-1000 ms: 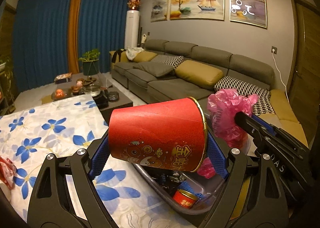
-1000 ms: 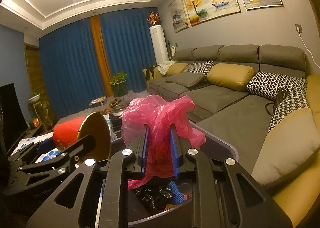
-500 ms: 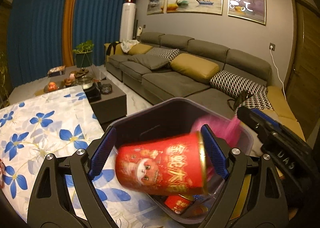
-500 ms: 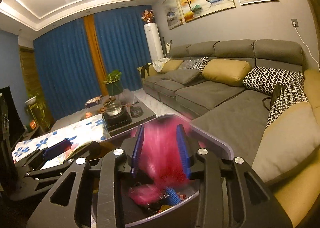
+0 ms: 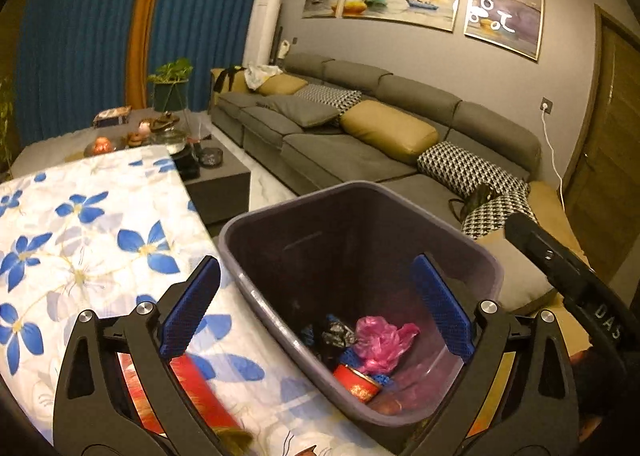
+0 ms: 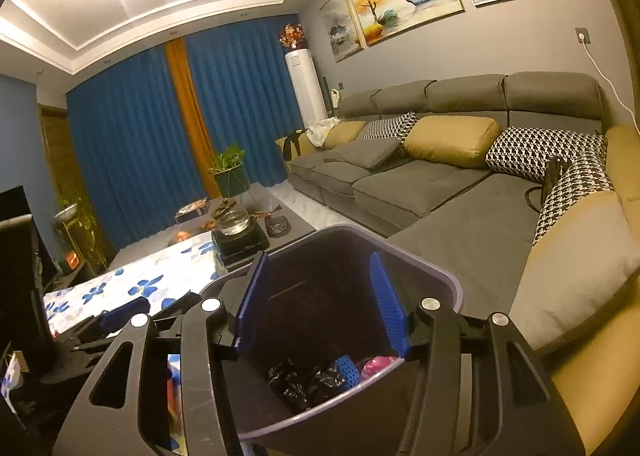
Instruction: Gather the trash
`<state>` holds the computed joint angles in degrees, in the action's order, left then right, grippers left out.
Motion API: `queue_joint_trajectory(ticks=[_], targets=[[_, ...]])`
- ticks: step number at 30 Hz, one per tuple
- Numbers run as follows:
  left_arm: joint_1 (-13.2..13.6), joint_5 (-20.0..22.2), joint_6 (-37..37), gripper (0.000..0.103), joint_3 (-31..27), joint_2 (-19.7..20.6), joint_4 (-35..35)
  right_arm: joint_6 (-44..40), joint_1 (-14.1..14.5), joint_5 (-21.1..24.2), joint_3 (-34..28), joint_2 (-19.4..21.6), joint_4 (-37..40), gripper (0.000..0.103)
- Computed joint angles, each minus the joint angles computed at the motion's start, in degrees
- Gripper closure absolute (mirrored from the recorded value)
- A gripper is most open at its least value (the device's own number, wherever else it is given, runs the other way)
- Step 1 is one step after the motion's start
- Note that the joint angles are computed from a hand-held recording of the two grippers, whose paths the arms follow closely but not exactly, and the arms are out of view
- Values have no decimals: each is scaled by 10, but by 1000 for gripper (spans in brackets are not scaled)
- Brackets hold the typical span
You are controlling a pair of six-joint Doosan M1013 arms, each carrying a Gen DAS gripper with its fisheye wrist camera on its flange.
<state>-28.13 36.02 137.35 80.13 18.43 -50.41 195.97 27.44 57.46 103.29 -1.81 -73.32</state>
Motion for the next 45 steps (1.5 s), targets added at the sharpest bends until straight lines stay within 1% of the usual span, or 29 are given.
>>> queue_joint_trajectory(ticks=[2,3,6,8,10,12,13,14,15,16,18,21,23,28,31,33,34,36,37,39,40,42,45], targets=[[4,0,-4,8,3,-4,5,-6,6,4,0,0,-1,50],[6,-11,-16,8,8,-10,25,-6,10,5,0,1,-4,50],[15,-35,-12,8,30,-27,45,-8,18,-1,0,4,-2,50],[27,-43,-40,8,46,-41,96,-13,22,-9,1,4,5,50],[45,-45,-25,8,64,-54,83,-20,30,-16,0,7,5,50],[55,-63,-47,8,82,-65,111,-18,36,-21,-1,9,2,50],[61,-63,-67,8,88,-67,125,-16,38,-23,-2,11,2,50],[63,-56,-85,8,88,-65,140,-11,42,-29,-2,12,0,50],[66,-36,-112,8,84,-60,167,-8,44,-31,-3,14,0,50],[66,-27,-123,8,82,-57,176,-6,47,-32,-4,15,-1,50],[68,-18,-114,8,82,-54,165,-6,54,-29,-7,17,-3,50],[64,-18,-92,8,80,-51,154,-11,65,-12,-11,20,-1,50],[61,-14,-88,8,78,-49,160,-8,69,-3,-11,18,-1,50],[71,3,-74,14,83,-48,146,8,79,18,-5,14,-2,50],[75,15,-76,22,82,-47,153,16,78,16,-5,16,2,50],[75,15,-80,33,82,-45,165,17,77,13,-5,16,3,50],[75,21,-89,36,79,-43,176,16,76,12,-5,16,3,50],[75,34,-100,56,73,-38,188,17,77,12,-4,16,1,50],[74,38,-105,60,71,-36,195,19,77,11,-4,16,0,50],[72,43,-106,78,69,-34,203,20,78,12,-2,15,-3,50],[72,42,-108,83,70,-34,206,21,78,13,-2,14,-3,50],[70,37,-106,99,71,-35,208,23,77,13,0,13,-4,50],[69,18,-101,100,76,-39,204,29,77,15,4,11,-6,50]])
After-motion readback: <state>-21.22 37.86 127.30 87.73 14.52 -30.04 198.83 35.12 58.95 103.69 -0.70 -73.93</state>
